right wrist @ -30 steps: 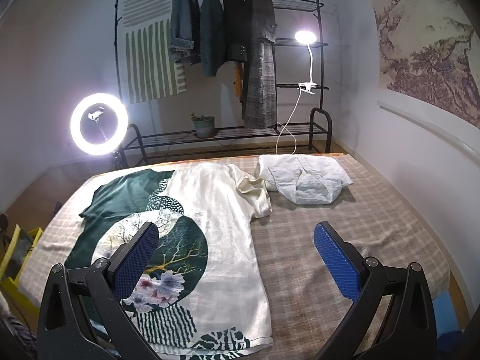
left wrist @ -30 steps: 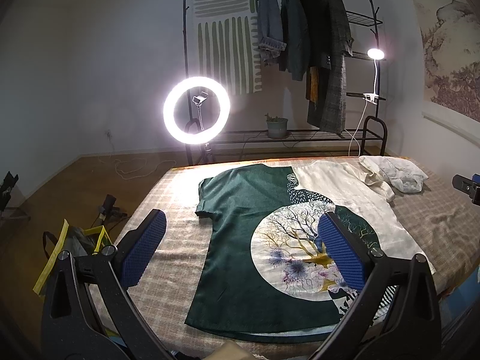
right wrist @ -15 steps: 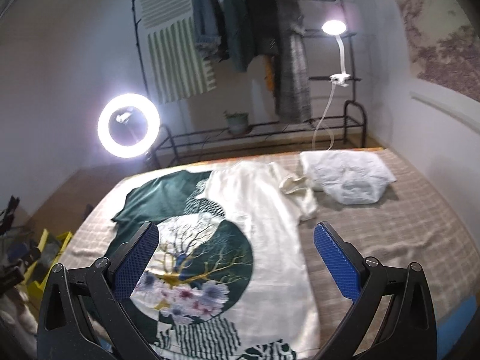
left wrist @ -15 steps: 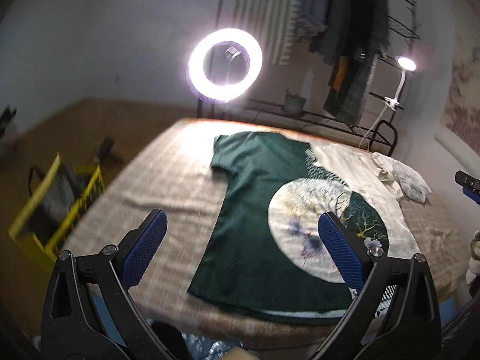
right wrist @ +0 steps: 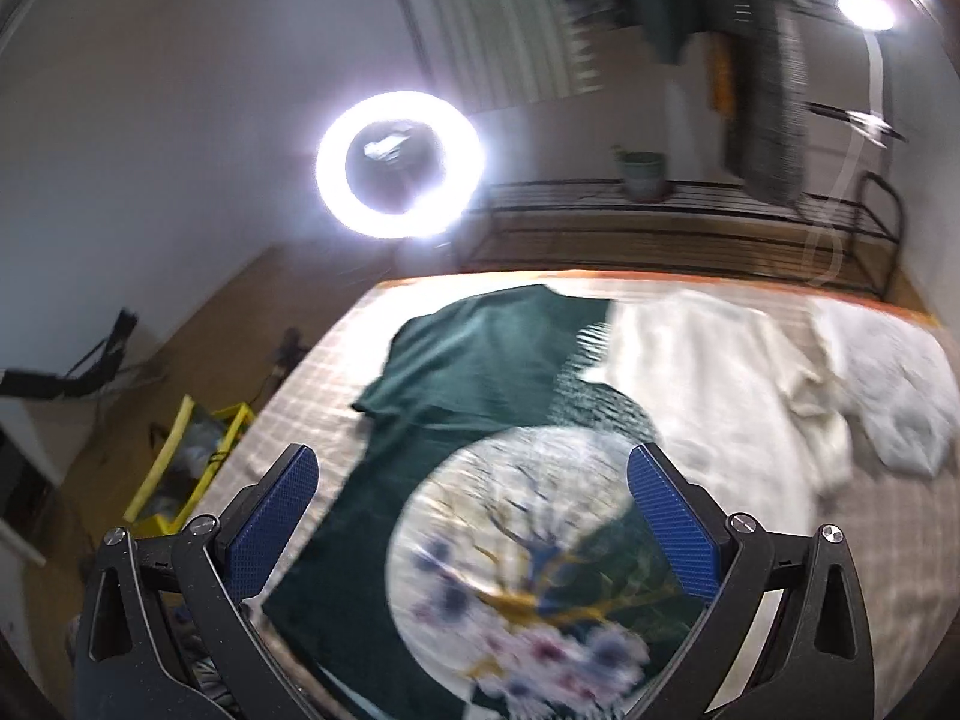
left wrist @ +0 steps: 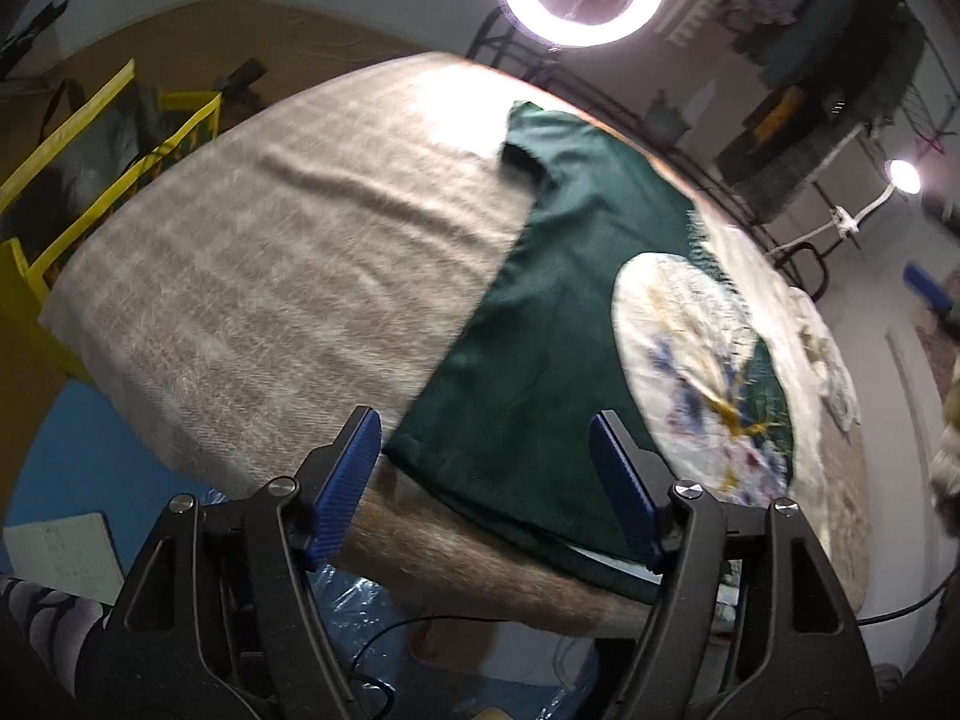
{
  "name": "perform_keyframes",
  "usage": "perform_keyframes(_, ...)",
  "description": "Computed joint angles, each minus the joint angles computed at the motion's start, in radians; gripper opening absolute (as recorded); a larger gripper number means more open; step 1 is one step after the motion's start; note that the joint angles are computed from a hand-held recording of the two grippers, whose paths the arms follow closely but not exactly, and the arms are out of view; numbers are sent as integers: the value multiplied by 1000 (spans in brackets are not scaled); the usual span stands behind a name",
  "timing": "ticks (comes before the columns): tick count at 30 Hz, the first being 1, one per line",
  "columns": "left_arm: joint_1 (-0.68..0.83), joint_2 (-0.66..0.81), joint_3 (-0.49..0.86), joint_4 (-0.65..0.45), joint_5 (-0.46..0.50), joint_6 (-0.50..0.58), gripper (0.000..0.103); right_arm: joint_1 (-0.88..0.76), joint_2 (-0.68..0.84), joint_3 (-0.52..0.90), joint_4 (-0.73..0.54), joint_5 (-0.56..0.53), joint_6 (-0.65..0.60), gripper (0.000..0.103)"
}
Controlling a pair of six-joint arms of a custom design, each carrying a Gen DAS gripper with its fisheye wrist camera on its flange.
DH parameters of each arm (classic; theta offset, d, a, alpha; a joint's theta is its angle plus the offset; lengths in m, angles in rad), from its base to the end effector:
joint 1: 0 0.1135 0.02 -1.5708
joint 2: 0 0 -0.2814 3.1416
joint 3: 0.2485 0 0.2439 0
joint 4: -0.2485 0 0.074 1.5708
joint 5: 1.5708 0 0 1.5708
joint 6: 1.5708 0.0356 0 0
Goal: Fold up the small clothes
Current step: 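Lower both grippers to the green edge of the shirt and close them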
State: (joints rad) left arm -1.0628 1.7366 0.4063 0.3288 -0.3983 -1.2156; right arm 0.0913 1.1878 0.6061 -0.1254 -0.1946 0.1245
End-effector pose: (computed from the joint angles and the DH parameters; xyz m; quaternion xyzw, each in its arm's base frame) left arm 0.1281 -0.2017 0.0858 -0.1272 0.9338 -0.1706 0.2876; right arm 0.2266 0.0277 0.2240 -0.0256 0.9044 0.1326 0.4046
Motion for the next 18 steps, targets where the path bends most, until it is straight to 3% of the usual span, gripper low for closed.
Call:
perform_keyframes(8,88,137,46,25,53,14,62,149,452,325,82,51,64,101)
perform_keyframes(13,128,214,59,77,104,40,62,208,746,620,12,77,90,98)
perform_keyframes(18,119,228,102,16,63,76,61,238,1016,939,-110,86,119,95)
